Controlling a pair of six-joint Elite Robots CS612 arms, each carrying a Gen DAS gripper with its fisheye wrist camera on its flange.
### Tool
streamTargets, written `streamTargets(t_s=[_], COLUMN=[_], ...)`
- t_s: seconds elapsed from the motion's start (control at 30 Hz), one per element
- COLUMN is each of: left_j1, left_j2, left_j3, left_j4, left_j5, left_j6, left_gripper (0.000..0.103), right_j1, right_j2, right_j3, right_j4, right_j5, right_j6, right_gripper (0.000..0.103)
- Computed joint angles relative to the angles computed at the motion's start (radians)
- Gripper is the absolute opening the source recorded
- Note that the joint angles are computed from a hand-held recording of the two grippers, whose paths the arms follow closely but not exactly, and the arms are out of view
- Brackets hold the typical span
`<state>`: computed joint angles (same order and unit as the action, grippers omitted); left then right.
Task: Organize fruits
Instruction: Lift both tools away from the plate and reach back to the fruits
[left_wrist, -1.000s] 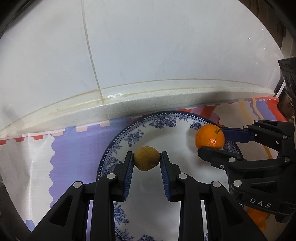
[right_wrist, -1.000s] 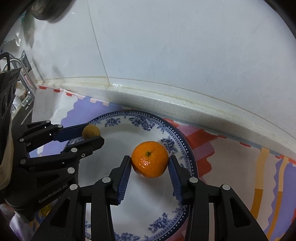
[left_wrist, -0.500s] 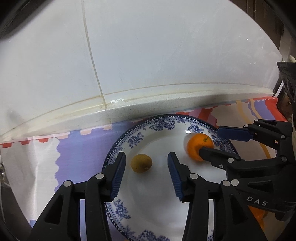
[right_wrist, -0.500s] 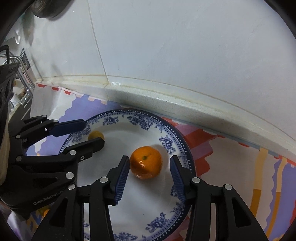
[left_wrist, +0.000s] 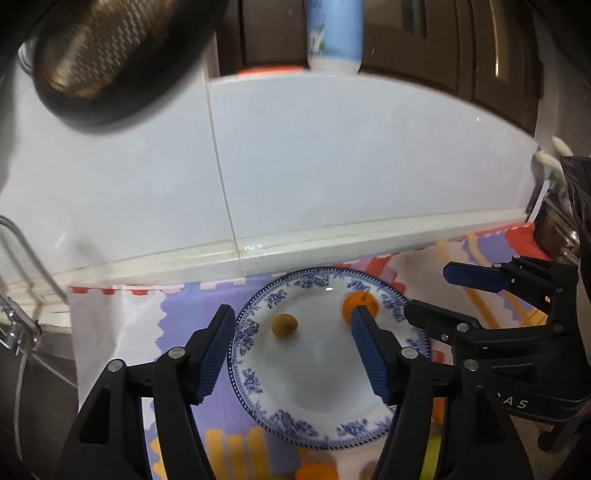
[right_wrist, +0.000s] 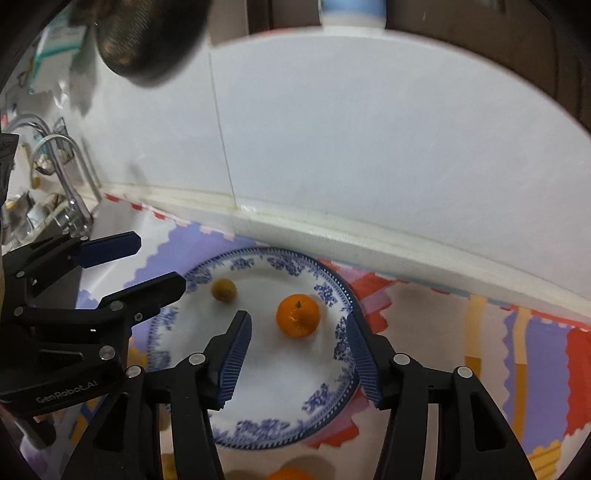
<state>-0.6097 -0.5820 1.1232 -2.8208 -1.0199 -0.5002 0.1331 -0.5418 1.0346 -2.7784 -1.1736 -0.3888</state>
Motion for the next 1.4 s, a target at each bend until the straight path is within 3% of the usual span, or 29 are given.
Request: streamTargets(t_s=[0.1, 0.4, 0.8, 1.23, 1.4], left_j1=[-0.020, -0.081, -0.156, -0.196, -0.199], left_j2=[-0.030, -0.102, -0.148, -0.152, -0.149], left_j3=[0.051, 0.180, 0.287, 0.345, 0.356], left_j4=[-0.045, -0.158, -0.218, -0.264, -0.261], left_j5=[0.048, 0.179, 0.313, 0.337, 0.298], left_j6=[-0.004, -0.009, -0.024, -0.015, -0.016], left_gripper=[0.078, 0.091, 0.098, 0.099, 0.099], right_j1=[-0.007, -0.029, -0.062, -0.078, -0.080], right_j2=[-0.037, -0.127, -0.217, -0.251, -0.256], right_j3=[0.067, 0.241, 0.434, 0.551, 0.577], right_j4=[-0.086, -0.290, -0.478, -0.581, -0.574], right_j5=[0.006, 0.016, 0.031, 0.000, -0.004], right_j6=[0.017, 0.058, 0.087, 0.021, -0.020], right_gripper=[0.059, 0.067, 0.068, 0.068, 0.068])
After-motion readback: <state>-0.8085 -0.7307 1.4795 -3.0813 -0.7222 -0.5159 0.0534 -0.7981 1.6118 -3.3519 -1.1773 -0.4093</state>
